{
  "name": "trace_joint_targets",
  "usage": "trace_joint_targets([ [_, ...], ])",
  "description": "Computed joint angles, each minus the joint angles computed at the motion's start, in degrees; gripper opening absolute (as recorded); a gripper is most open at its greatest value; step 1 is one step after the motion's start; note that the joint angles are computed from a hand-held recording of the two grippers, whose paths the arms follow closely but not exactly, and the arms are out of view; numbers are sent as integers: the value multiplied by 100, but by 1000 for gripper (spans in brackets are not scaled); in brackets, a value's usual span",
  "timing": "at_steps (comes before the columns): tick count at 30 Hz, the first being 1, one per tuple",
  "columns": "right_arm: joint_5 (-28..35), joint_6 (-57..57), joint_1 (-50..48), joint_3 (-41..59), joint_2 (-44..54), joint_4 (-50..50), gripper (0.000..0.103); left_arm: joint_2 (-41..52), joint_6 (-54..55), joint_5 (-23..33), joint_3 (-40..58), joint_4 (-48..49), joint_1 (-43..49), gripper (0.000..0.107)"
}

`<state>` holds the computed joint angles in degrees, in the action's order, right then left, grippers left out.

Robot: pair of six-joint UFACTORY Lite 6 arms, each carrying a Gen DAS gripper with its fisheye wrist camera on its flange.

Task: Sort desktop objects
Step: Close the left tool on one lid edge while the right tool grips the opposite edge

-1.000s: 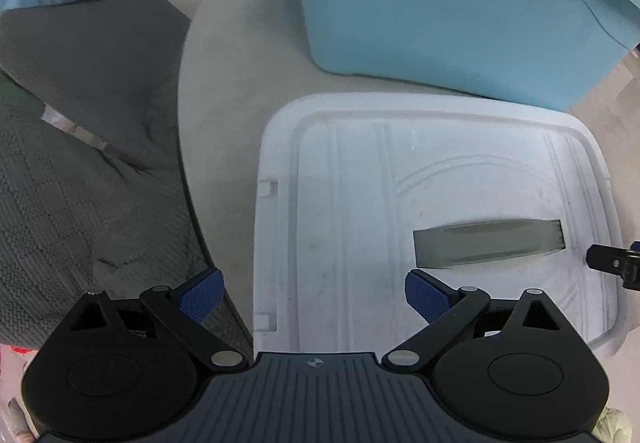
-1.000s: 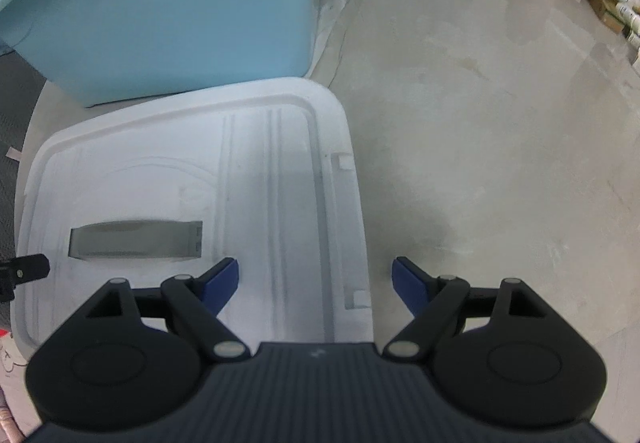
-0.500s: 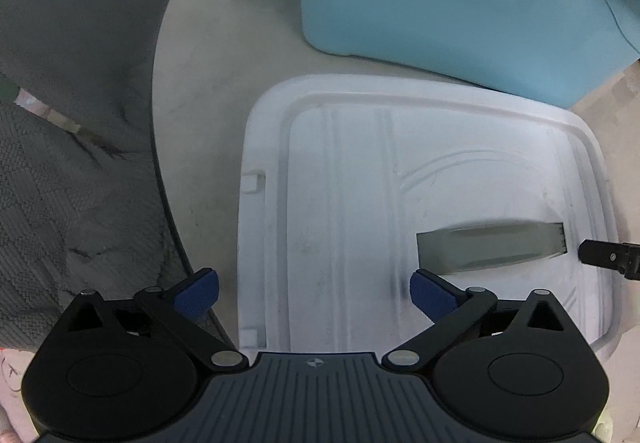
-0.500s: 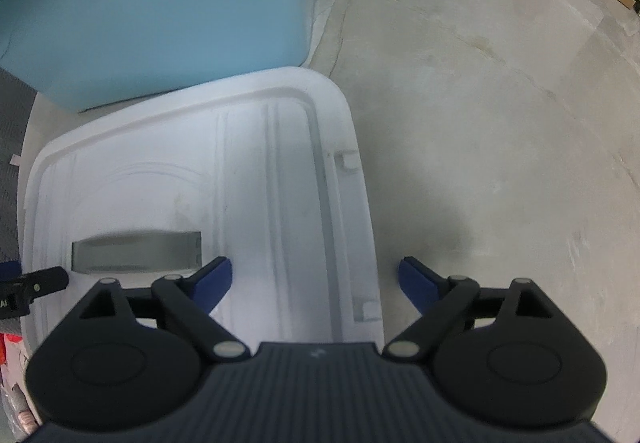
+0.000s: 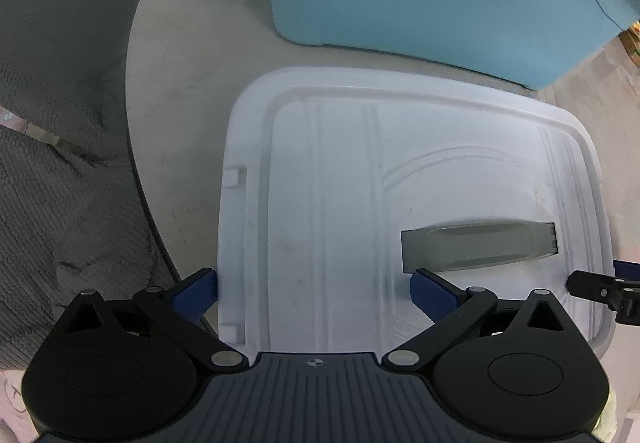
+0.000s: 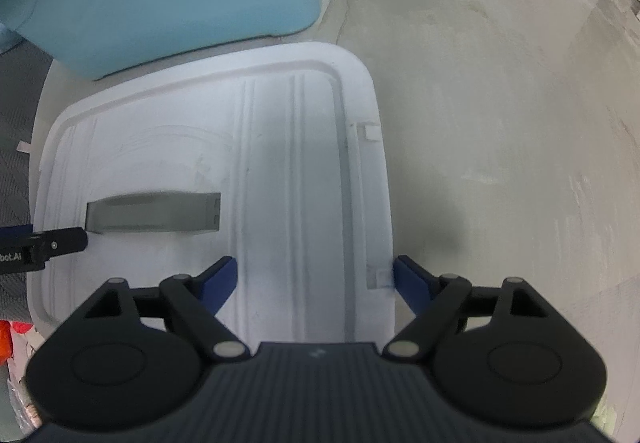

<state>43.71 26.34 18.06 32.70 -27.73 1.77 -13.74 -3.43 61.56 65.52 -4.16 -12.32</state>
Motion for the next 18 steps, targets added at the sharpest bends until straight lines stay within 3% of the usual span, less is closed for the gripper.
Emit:
trace_joint_targets([
  [10,179,75,102,30,-38,7,86,-148,-143,235,2,38,-190,103],
  [15,576,-955,-747,-15,-270,883,86,-86,408,-142,-335,-138,213,103],
  [18,1072,-2193,-1781,-297,-767,1723,87,-59,613,-221,-403,-204,361,103],
])
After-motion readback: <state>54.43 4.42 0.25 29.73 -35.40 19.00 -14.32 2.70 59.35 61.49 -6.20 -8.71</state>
